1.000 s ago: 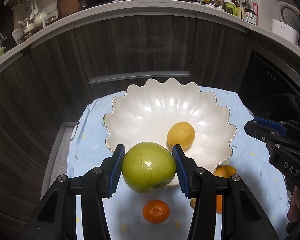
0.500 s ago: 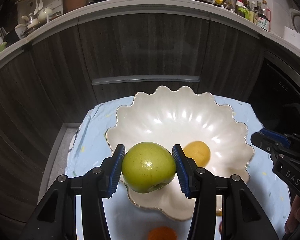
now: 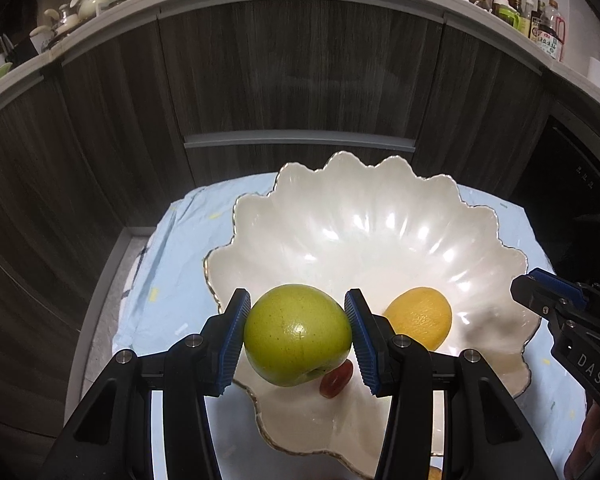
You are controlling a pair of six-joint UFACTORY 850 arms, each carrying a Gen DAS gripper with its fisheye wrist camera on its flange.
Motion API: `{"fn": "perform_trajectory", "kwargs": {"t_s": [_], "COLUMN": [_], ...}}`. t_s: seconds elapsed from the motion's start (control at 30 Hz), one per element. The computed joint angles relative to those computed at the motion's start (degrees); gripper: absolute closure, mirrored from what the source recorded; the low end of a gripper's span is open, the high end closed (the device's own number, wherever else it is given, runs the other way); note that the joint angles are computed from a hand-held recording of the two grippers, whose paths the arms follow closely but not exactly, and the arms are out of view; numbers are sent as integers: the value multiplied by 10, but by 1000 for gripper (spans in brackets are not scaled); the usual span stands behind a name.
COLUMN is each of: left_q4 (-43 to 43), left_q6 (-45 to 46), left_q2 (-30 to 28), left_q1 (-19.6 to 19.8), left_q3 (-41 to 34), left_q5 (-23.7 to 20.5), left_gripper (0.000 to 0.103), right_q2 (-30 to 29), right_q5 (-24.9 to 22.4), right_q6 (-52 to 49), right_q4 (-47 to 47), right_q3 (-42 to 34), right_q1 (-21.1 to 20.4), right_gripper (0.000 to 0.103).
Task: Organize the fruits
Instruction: 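Open both tools to drop the green apple and blueberry into the bowl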
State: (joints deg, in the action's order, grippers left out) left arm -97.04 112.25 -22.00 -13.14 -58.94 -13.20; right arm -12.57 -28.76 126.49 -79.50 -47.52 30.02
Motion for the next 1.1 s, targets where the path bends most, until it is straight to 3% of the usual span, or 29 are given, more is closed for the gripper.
{"fn": "perform_trajectory", "kwargs": {"t_s": [0.13,0.2,0.27,0.33,0.4,0.5,0.6,0.7,1.1], "left_q4": [86,107,121,54,-15,-28,-76,-101,-83], "left_q6": [-107,-126,-140,-74,-6,10,57,81,64], "left_q2": [-9,-10,-11,-4,4,11,24,35,87], "left_q1": [2,1,1,2,2,2,3,5,18], "left_q3": [-10,-10,-9,0,7,9,17,27,65], "left_q5": [-1,1,4,9,12,13,15,12,10], "left_gripper": [54,54,53,31,27,26,17,16,12], "right_q2": [-5,-5,-4,-3,2,8,16,24,61], "right_q5": [-4,-15,-34,-53,-57,-60,-67,-82,-124], "right_q6": [-6,-7,-10,-13,-10,-5,-1,4,-1], "right_q4": [8,9,13,17,15,16,17,19,39], "right_q3": [-4,-5,-7,-8,-6,-2,2,6,19], "right_q1": [-1,3,9,14,16,18,23,31,70], "right_gripper": [80,72,57,52,52,50,43,36,36]}}
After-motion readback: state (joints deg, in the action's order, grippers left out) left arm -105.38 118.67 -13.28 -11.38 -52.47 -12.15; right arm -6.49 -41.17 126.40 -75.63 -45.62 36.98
